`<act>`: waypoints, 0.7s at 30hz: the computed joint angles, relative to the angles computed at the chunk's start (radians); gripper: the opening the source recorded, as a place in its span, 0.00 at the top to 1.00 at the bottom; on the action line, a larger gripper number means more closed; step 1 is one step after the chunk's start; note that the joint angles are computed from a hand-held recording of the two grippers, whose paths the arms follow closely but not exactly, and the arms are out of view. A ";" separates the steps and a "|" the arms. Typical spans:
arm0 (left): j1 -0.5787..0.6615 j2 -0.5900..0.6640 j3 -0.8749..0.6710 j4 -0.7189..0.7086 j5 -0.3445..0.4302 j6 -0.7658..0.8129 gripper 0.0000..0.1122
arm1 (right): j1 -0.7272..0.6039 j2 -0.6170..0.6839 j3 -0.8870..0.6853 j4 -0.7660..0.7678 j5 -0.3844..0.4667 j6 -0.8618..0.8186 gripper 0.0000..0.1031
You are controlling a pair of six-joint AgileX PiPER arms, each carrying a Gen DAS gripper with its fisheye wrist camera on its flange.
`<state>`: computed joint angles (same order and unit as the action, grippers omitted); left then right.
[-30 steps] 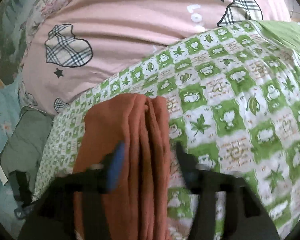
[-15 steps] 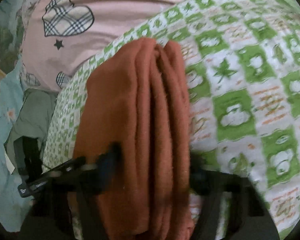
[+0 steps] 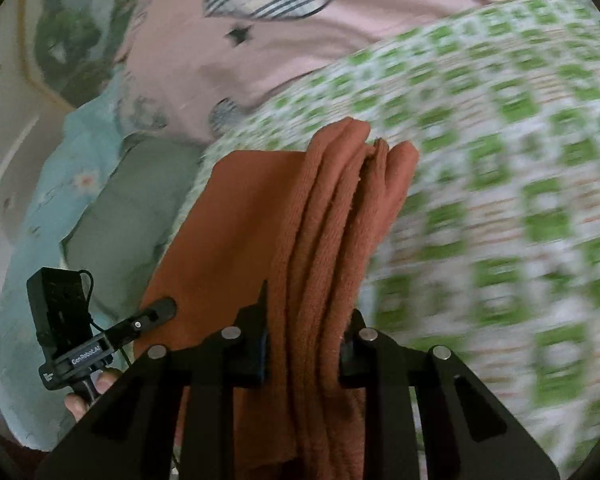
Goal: Fold small clothes
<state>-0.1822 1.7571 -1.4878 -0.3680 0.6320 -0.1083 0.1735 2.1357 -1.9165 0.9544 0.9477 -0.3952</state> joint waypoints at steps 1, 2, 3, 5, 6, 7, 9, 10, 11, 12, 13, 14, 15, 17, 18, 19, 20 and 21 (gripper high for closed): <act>0.014 -0.040 0.046 0.007 -0.007 0.001 0.83 | 0.026 0.010 -0.001 0.016 -0.003 -0.010 0.76; 0.035 -0.085 0.100 0.005 -0.016 0.013 0.83 | 0.042 0.014 0.001 0.022 -0.007 -0.016 0.76; 0.054 -0.114 0.141 -0.003 -0.021 0.032 0.83 | 0.059 0.023 -0.001 0.026 -0.008 -0.021 0.76; 0.093 -0.169 0.238 -0.016 -0.038 0.065 0.83 | 0.091 0.044 -0.008 0.019 -0.008 -0.012 0.76; 0.109 -0.173 0.270 -0.034 -0.045 0.086 0.83 | 0.104 0.051 -0.005 0.009 -0.012 -0.004 0.76; 0.123 -0.186 0.305 -0.058 -0.047 0.110 0.83 | 0.117 0.053 0.009 -0.010 -0.026 0.006 0.77; 0.159 -0.168 0.358 -0.145 -0.060 0.183 0.82 | 0.127 0.058 0.017 -0.038 -0.041 0.024 0.77; 0.166 -0.158 0.375 -0.179 -0.076 0.213 0.80 | 0.123 0.060 0.029 -0.030 -0.042 0.019 0.76; 0.178 -0.152 0.390 -0.228 -0.086 0.259 0.79 | 0.120 0.058 0.043 -0.019 -0.045 0.008 0.76; 0.193 -0.149 0.398 -0.271 -0.083 0.300 0.76 | 0.120 0.059 0.047 -0.021 -0.047 0.007 0.76; 0.208 -0.136 0.384 -0.305 -0.064 0.326 0.73 | 0.123 0.059 0.046 -0.041 -0.050 0.014 0.75; 0.216 -0.127 0.375 -0.319 -0.054 0.337 0.71 | 0.125 0.061 0.043 -0.051 -0.051 0.018 0.75; 0.225 -0.115 0.362 -0.323 -0.044 0.338 0.68 | 0.126 0.064 0.040 -0.056 -0.049 0.024 0.70; 0.242 -0.075 0.302 -0.306 -0.015 0.300 0.58 | 0.129 0.069 0.017 -0.100 -0.040 0.074 0.63; 0.256 -0.058 0.281 -0.306 -0.008 0.291 0.52 | 0.135 0.075 -0.002 -0.120 -0.046 0.099 0.57; 0.276 -0.043 0.261 -0.316 0.004 0.291 0.50 | 0.133 0.055 0.019 -0.130 -0.063 0.104 0.55; 0.298 -0.008 0.213 -0.330 0.023 0.290 0.50 | 0.128 0.029 0.055 -0.121 -0.089 0.090 0.54; 0.310 0.021 0.171 -0.329 0.036 0.277 0.50 | 0.124 0.017 0.072 -0.112 -0.103 0.081 0.54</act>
<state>0.1274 1.7783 -1.3169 -0.6970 0.6680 0.1684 0.2976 2.1524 -1.8448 0.8424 0.8443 -0.3144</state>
